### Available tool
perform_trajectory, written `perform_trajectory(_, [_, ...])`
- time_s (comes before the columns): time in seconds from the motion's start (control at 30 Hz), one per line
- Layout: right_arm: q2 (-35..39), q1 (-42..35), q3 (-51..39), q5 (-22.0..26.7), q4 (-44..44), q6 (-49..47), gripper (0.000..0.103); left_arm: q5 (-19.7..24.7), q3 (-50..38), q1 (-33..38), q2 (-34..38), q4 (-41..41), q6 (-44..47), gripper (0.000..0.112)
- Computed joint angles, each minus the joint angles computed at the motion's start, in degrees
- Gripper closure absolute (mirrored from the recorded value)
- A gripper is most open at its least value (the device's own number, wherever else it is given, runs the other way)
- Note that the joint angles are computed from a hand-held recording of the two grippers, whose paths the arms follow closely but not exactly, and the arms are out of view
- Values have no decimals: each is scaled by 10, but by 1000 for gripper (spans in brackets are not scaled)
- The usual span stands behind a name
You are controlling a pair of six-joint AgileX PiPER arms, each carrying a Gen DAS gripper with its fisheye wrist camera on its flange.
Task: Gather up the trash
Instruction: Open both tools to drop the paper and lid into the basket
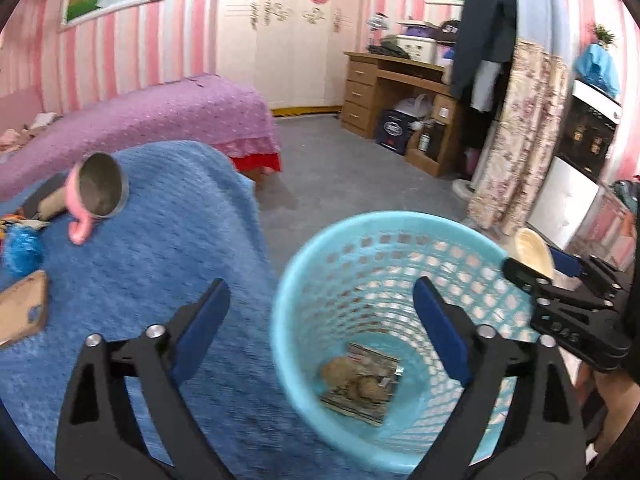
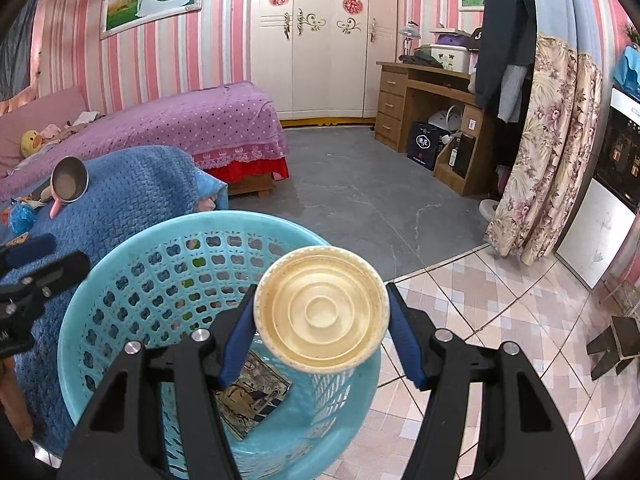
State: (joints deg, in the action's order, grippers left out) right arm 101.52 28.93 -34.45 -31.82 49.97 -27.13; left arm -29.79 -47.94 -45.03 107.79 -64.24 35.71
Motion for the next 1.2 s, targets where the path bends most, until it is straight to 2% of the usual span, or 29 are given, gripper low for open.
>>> perform_trajectory(0.13, [3, 2, -5, 3, 1, 5, 42, -11, 30, 22, -19, -2, 3, 17])
perform_trajectory(0.4, [21, 29, -38, 9, 47, -29, 41, -18, 84, 62, -43, 42, -54, 17])
perform_trajectory(0.43, [24, 38, -44, 5, 64, -43, 39, -22, 91, 63, -47, 44, -57, 16])
perform_trajectory(0.5, [23, 46, -46, -4, 73, -43, 25, -30, 100, 62, -54, 38, -53, 16])
perform_trajectory(0.7, [18, 75, -60, -34, 144, -84, 10, -46, 125, 61, -88, 19, -26, 16])
perform_trajectory(0.9, [19, 107, -87, -58, 213, -142, 7, -51, 160, 75, -144, 4, 1, 15])
perform_trajectory(1.2, [37, 165, -144, -75, 278, -201, 7, -26, 230, 154, -241, 11, 32, 15])
